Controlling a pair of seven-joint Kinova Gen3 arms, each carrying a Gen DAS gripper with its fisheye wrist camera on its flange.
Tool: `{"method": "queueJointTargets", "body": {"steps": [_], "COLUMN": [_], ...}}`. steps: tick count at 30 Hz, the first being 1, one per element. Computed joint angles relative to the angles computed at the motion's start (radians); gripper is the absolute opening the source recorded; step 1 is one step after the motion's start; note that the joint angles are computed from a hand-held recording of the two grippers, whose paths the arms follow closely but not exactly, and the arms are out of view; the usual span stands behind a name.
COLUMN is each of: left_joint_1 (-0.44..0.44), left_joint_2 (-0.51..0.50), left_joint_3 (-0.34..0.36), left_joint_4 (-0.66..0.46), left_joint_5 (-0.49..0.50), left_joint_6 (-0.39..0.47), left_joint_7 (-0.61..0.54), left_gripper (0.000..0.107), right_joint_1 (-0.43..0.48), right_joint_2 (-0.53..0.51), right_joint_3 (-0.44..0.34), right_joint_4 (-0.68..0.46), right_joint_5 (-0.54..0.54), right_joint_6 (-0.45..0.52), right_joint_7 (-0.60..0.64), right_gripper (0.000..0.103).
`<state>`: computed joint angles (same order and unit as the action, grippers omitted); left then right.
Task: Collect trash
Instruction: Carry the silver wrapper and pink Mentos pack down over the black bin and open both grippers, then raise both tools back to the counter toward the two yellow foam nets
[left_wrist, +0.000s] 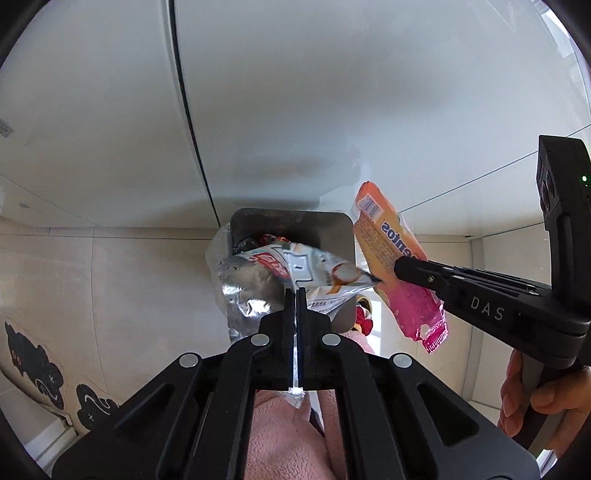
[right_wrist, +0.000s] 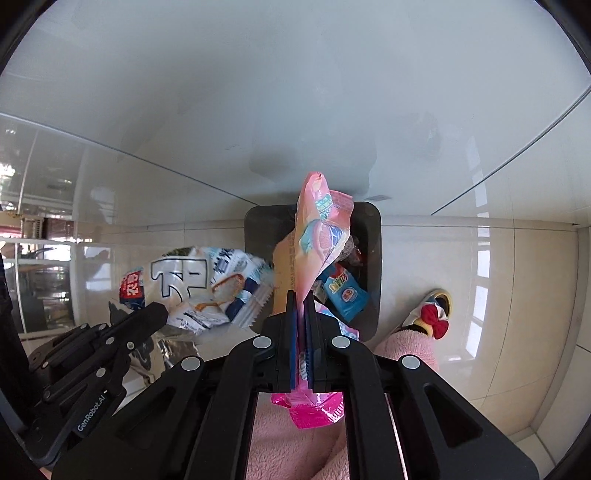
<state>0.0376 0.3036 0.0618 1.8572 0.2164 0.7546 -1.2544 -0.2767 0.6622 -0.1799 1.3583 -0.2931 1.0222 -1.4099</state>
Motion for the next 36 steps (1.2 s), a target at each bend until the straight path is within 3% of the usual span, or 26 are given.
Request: {"method": "queueJointTargets", "body": {"steps": [3, 7, 16, 19, 30, 36], "left_joint_1": [-0.023, -0.032, -0.024, -0.013, 0.028, 0.027], "left_joint_2": [0.005, 0.003, -0.071, -0.124, -0.280, -0.268], "left_joint_3": [0.009, 0.008, -0.015, -0.020, -0.004, -0.005], "left_joint_4": [-0.004, -0.016, -0.011, -0.026, -0.277, -0.469], "left_joint_5": [0.028, 0.039, 0.017, -0.016, -0.184, -0.216], "left_joint_6": [-0.002, 0.006, 0.038, 0.076, 0.288, 0.355], "left_joint_7": [-0.037, -0.064, -0.018, 0.016, 0.083, 0.076], "left_gripper": [0.002, 0.010, 0.047, 0.058, 0.089, 0.095], "right_joint_1": [-0.005, 0.007, -0.010, 0.004, 0.062, 0.082], "right_joint_2": [0.016, 0.020, 0.004, -0.026, -0.346, -0.421], "right_joint_3": [0.004, -0.003, 0.003, -0.003, 0.023, 0.053], "right_joint_4": [-0.024, -0.025, -0.056, -0.046, 0.019, -0.082], "right_joint_5": [-0.004, -0.024, -0.014, -0.022, -0.035, -0.053], "right_joint_6": [0.013, 0.001, 0.018, 0.022, 0.020, 0.009], "right_joint_7": [-0.020, -0.030, -0.071, -0.065, 0.023, 0.026], "right_gripper": [0.008, 0.040, 0.042, 0.047, 0.087, 0.100]}}
